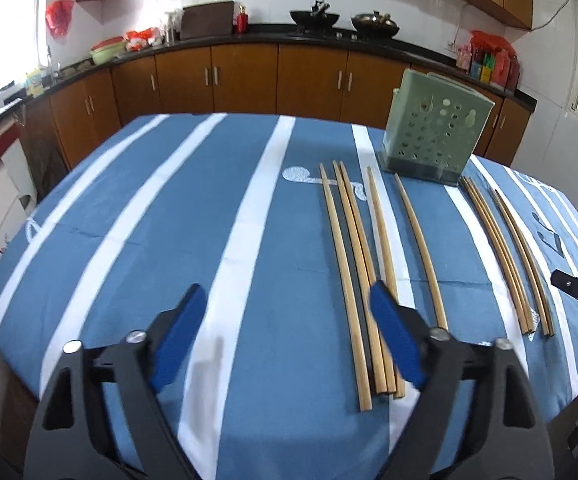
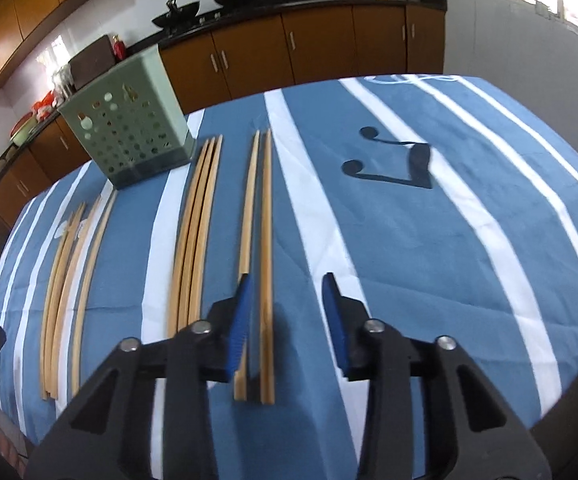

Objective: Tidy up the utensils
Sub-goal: 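Lower both tools and close each on a single wooden chopstick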

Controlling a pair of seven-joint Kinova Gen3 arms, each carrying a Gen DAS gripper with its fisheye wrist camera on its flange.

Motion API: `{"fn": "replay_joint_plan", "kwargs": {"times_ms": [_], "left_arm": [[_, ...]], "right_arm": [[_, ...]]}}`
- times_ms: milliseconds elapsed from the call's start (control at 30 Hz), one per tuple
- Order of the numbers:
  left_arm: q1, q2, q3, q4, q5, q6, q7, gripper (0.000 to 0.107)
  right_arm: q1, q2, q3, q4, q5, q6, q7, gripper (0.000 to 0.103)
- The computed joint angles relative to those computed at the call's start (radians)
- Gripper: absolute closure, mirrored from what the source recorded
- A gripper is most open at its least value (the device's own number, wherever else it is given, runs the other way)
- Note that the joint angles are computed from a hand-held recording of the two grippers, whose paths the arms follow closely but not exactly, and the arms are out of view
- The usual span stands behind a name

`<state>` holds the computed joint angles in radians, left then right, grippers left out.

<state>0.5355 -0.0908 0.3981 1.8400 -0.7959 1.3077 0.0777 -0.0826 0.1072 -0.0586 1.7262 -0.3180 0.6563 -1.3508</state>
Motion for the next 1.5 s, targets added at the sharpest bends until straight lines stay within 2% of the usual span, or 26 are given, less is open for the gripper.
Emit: {"fn": "replay_joint_plan", "kwargs": {"times_ms": [133, 333, 533, 600, 667, 767, 1000, 1167, 1333, 1500], "left_arm": [[-0.029, -0.017, -0.037, 0.013, 0.058, -0.090, -0.068, 0.043], [-0.081, -0.016, -0.067, 0.008, 0.130, -0.178, -0.178, 0.059], [-0.118, -0.001, -0.087, -0.005, 0.191, -0.233, -0.279, 0.079], [-0.122, 0.009, -0.090, -0.012, 0.208, -0.232, -0.305, 0.084], [-0.125, 0.016, -0.093, -0.016, 0.218, -0.231, -0.321, 0.094], [-0.120, 0.035, -0.094, -0.031, 0.203, -0.204, -0.329, 0.100], [-0.167, 0.076, -0.168, -0.072, 0.206, -0.219, -0.413, 0.100], [-0.195, 0.077, -0.201, -0.071, 0.218, -0.279, -0.451, 0.100], [-0.209, 0.036, -0.192, -0.033, 0.242, -0.321, -0.439, 0.099], [-0.218, 0.007, -0.159, -0.004, 0.245, -0.330, -0.420, 0.099]], "right_arm": [[-0.018, 0.035, -0.005, -0.024, 0.037, 0.006, -0.021, 0.073], [-0.051, 0.044, -0.001, -0.014, 0.132, -0.039, -0.083, 0.094], [-0.045, 0.046, -0.008, -0.010, 0.141, -0.055, -0.083, 0.094], [-0.045, 0.044, -0.009, -0.006, 0.144, -0.061, -0.084, 0.094], [-0.044, 0.045, -0.010, -0.006, 0.145, -0.063, -0.083, 0.094], [-0.047, 0.057, -0.010, -0.026, 0.152, -0.046, -0.085, 0.094], [-0.050, 0.130, 0.001, -0.135, 0.171, 0.010, -0.136, 0.095], [-0.036, 0.157, -0.010, -0.150, 0.169, -0.028, -0.131, 0.095], [-0.002, 0.147, -0.030, -0.135, 0.116, -0.030, -0.076, 0.084], [-0.014, 0.118, -0.026, -0.096, 0.126, -0.045, -0.061, 0.084]]}}
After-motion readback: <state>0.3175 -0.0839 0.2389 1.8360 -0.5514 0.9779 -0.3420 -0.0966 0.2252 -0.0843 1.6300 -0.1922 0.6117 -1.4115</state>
